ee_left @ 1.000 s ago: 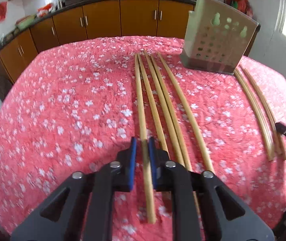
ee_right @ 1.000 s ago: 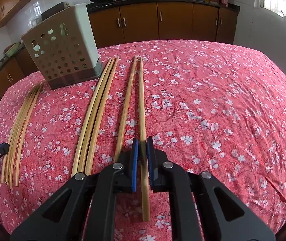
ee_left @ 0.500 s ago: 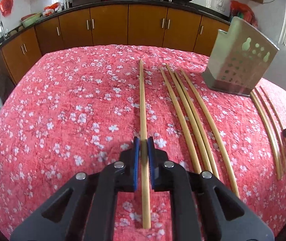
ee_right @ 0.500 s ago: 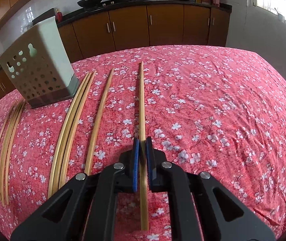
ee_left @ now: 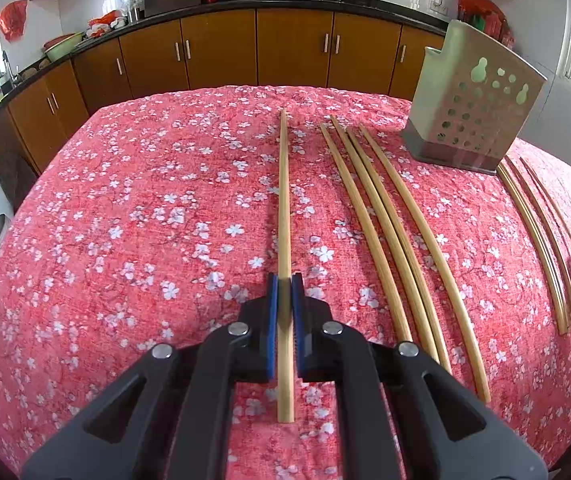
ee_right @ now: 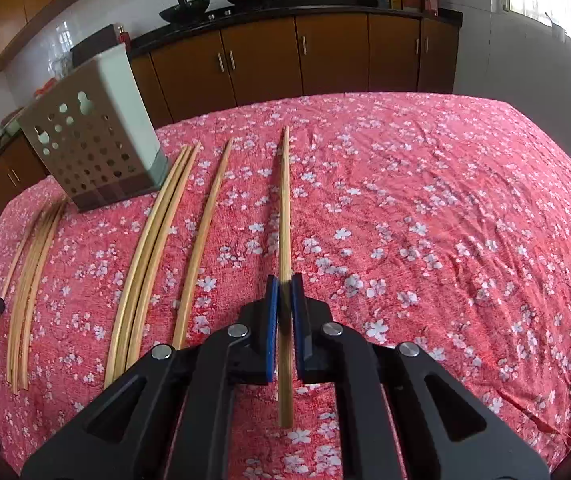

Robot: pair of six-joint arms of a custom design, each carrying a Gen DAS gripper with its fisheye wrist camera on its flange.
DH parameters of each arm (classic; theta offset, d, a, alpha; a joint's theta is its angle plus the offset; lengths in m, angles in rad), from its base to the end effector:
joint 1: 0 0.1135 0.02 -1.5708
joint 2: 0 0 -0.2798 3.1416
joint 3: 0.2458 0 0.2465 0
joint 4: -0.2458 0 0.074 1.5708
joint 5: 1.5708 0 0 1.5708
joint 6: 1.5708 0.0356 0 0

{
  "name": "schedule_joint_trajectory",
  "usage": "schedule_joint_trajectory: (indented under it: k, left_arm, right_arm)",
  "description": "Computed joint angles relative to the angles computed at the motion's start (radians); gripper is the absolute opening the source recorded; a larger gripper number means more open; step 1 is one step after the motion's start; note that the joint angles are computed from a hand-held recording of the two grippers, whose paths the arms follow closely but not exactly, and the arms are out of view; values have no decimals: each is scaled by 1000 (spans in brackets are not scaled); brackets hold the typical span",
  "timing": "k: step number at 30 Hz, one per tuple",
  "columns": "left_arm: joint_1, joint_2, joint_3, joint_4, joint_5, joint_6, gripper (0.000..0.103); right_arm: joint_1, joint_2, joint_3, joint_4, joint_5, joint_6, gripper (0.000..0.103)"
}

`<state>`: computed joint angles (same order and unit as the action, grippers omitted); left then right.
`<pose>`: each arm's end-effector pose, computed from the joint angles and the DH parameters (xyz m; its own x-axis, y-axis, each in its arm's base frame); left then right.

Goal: Organize utensils
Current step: 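Lift the held chopsticks upright with both grippers and lower them into the perforated holder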

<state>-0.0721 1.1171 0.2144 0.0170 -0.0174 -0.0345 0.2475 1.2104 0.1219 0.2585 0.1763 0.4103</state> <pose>0.1615 -0.0110 0.1296 -0.7740 0.0213 -0.6328 0.0344 0.9994 -0.0084 0.1556 0.0329 0.1109 -0.7065 0.2265 -0.6705 0.1695 0.9740 0.1505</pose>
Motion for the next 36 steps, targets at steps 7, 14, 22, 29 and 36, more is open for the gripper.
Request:
schedule_joint_trajectory:
  k: [7,14,22,29,36]
  left_arm:
    - [93,-342,69,-253,74,33,8]
    - [197,-472,224,-379,153,2,8]
    - [233,-395,363,-366,163,-12,8]
    - [155,-333,463,-339,74,-31,8]
    - [-59,-284,644,-285,-52,-159,8]
  right_arm:
    - [31,-492,32,-354,77,0,8]
    - [-13,-641,125,-448,75,-51,7]
    - [-140,-558,205,-374,-22,-110,7]
    - [-122,-500,345,-358,-22,-106,7]
    - [-28,-480,488,-290,-30,-64,7]
